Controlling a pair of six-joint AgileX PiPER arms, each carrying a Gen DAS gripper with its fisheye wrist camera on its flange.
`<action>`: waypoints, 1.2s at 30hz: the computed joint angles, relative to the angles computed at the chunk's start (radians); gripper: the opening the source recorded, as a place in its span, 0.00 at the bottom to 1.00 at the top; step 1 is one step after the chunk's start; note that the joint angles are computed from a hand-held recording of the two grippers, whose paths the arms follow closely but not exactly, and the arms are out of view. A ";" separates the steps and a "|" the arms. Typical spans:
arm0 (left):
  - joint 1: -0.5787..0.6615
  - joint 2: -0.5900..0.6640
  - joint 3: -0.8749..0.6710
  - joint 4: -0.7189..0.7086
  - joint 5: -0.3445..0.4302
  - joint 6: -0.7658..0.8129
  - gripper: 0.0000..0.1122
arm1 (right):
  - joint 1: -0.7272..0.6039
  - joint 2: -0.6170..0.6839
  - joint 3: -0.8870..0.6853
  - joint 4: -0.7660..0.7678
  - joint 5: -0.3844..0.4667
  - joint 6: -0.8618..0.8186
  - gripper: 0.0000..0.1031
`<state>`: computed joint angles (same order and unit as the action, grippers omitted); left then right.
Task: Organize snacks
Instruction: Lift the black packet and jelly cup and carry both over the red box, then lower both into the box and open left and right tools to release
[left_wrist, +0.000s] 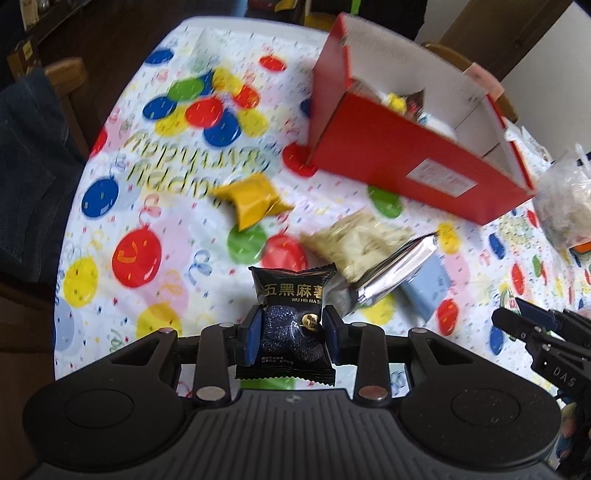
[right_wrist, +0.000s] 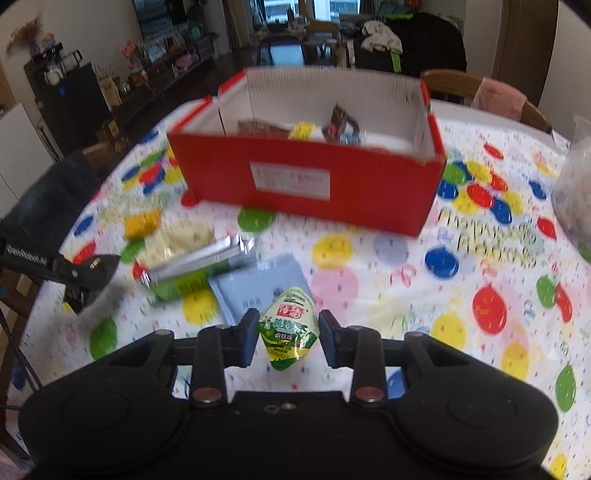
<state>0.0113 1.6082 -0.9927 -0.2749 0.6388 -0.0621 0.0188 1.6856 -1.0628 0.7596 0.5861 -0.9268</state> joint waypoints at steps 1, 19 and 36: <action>-0.005 -0.005 -0.012 0.005 0.006 -0.006 0.30 | -0.005 -0.003 -0.014 0.006 0.011 -0.002 0.32; -0.131 0.123 -0.424 0.228 0.111 -0.188 0.30 | -0.044 0.145 -0.422 -0.006 0.107 0.042 0.32; -0.185 0.589 -1.134 0.333 0.435 -0.228 0.30 | -0.027 0.580 -1.101 -0.206 0.361 0.279 0.32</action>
